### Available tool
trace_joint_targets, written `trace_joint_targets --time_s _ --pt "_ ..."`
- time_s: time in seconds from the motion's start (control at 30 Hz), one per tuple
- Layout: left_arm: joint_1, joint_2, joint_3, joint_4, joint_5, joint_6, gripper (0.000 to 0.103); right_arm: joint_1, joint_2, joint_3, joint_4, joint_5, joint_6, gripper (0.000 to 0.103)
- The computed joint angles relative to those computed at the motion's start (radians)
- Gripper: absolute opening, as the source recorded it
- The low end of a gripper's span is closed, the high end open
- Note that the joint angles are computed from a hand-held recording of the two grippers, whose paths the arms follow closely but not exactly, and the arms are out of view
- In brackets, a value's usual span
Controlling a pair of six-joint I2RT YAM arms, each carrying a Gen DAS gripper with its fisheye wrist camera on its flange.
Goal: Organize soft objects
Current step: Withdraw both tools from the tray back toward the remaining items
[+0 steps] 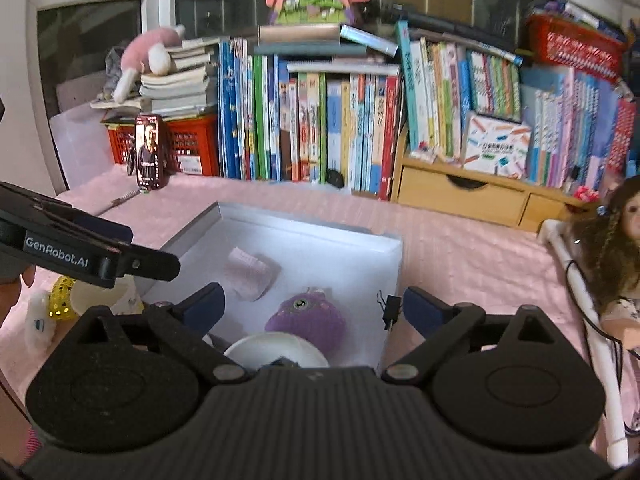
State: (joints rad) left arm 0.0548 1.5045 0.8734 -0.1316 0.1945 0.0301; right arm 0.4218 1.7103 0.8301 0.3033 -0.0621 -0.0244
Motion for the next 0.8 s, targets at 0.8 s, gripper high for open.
trace_joint_targets --time_s 0.8 --pt "-0.038 -0.526 -0.609 0.246 -0.032 -0.009 0.089 0.214 -0.131 -0.495 0.548 0.319 0.046 0.103"
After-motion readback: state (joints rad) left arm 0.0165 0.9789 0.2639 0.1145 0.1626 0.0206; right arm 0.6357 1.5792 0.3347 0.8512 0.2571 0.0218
